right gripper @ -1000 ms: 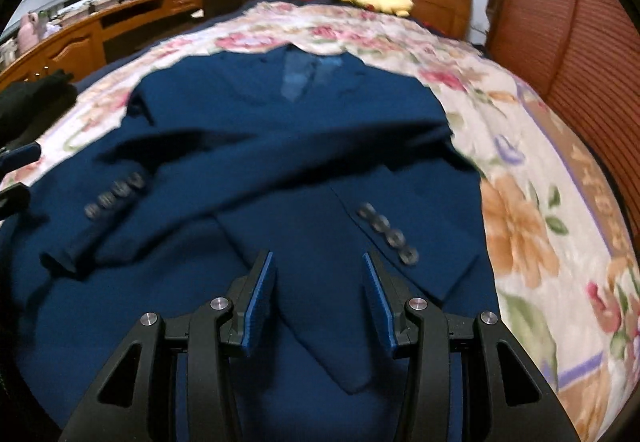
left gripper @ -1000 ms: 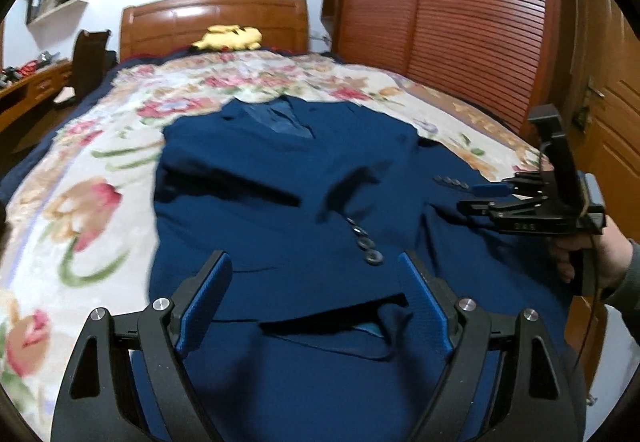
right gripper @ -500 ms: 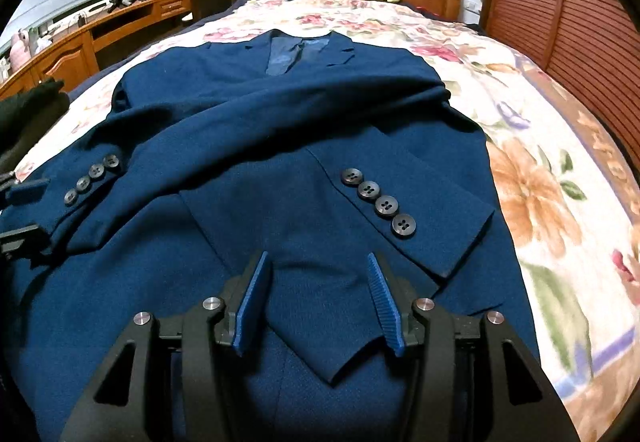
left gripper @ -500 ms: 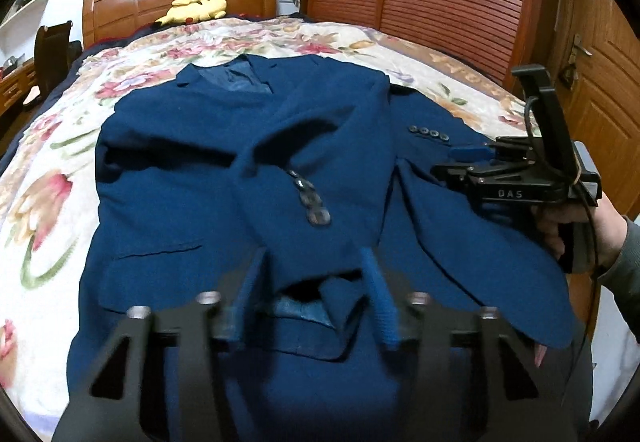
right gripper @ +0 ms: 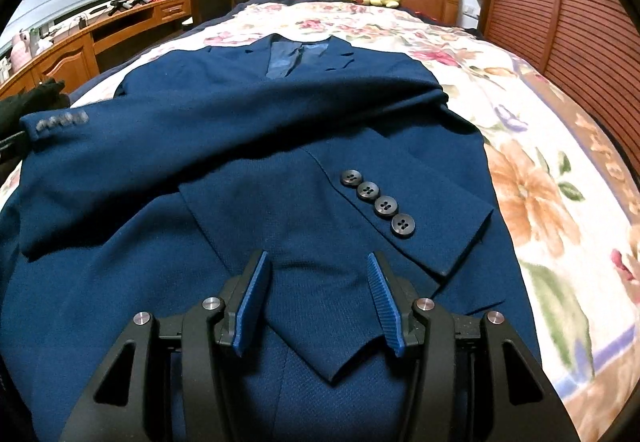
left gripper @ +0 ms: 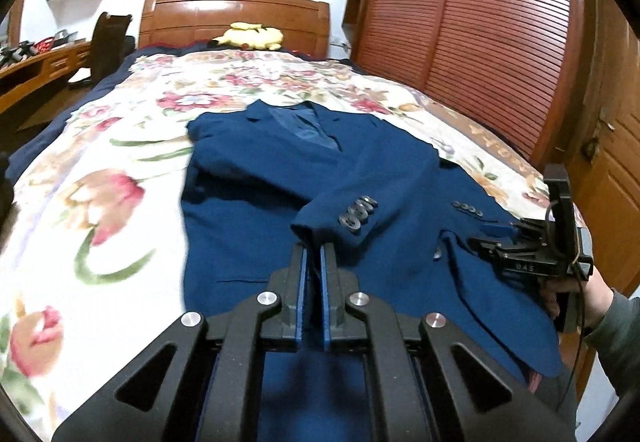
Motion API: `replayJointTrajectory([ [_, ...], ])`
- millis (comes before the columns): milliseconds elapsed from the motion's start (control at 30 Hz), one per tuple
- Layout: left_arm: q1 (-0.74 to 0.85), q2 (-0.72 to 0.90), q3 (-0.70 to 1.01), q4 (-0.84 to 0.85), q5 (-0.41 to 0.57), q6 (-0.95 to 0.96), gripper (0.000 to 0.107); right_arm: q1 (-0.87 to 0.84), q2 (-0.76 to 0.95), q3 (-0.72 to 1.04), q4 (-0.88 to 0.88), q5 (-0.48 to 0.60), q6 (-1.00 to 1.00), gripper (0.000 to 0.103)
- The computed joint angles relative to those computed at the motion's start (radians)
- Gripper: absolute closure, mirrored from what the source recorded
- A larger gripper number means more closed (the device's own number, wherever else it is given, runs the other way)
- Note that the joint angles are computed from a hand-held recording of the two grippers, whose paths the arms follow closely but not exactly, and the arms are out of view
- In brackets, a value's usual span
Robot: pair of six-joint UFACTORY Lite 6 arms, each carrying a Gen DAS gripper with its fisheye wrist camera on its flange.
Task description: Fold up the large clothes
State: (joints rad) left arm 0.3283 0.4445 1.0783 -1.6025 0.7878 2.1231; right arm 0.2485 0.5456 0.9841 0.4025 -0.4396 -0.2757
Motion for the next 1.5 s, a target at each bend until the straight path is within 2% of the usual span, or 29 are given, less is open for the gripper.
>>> replayJointTrajectory([
  [100, 0.013, 0.002, -0.005, -0.003, -0.017, 0.009, 0.100, 0.000, 0.001, 0.000, 0.002, 0.000, -0.003, 0.050],
  [167, 0.010, -0.004, -0.020, -0.029, -0.048, 0.044, 0.092, -0.001, 0.000, 0.000, -0.001, 0.000, 0.001, 0.050],
  [233, 0.023, -0.011, -0.044, -0.054, -0.042, 0.089, 0.059, 0.000, 0.001, 0.002, 0.002, 0.001, -0.002, 0.050],
  [267, 0.031, -0.012, -0.047, -0.057, -0.035, 0.098, 0.053, 0.000, 0.001, 0.002, 0.002, 0.001, -0.002, 0.050],
  [333, 0.055, -0.027, -0.072, -0.064, -0.013, 0.131, 0.030, 0.000, 0.001, 0.001, -0.003, 0.001, 0.005, 0.050],
  [367, 0.066, -0.031, -0.078, -0.069, -0.005, 0.145, 0.026, 0.000, 0.000, 0.000, -0.005, 0.000, 0.008, 0.050],
  [500, 0.110, -0.093, -0.173, -0.132, 0.000, 0.246, 0.026, -0.002, 0.001, -0.002, -0.018, -0.002, 0.023, 0.050],
  [633, 0.161, -0.139, -0.245, -0.147, 0.013, 0.262, 0.026, -0.003, 0.001, -0.001, -0.019, 0.003, 0.022, 0.049],
  [767, 0.201, -0.189, -0.306, -0.126, 0.023, 0.256, 0.026, -0.014, -0.022, -0.004, -0.072, 0.065, 0.064, 0.044],
  [867, 0.229, -0.225, -0.344, -0.105, 0.041, 0.253, 0.026, -0.002, -0.077, -0.051, -0.017, 0.095, 0.019, 0.044],
  [933, 0.238, -0.244, -0.369, -0.110, 0.045, 0.273, 0.026, 0.020, -0.129, -0.109, 0.063, 0.073, -0.055, 0.044],
  [1100, 0.259, -0.265, -0.408, -0.111, 0.037, 0.318, 0.026, 0.039, -0.282, -0.293, 0.011, 0.015, 0.028, 0.044],
  [1200, 0.273, -0.282, -0.429, -0.108, 0.032, 0.341, 0.026, 0.055, -0.382, -0.394, 0.045, -0.008, 0.001, 0.044],
  [1500, 0.299, -0.265, -0.459, -0.134, -0.003, 0.423, 0.026, 0.005, -0.792, -0.688, 0.110, 0.072, -0.136, 0.044],
])
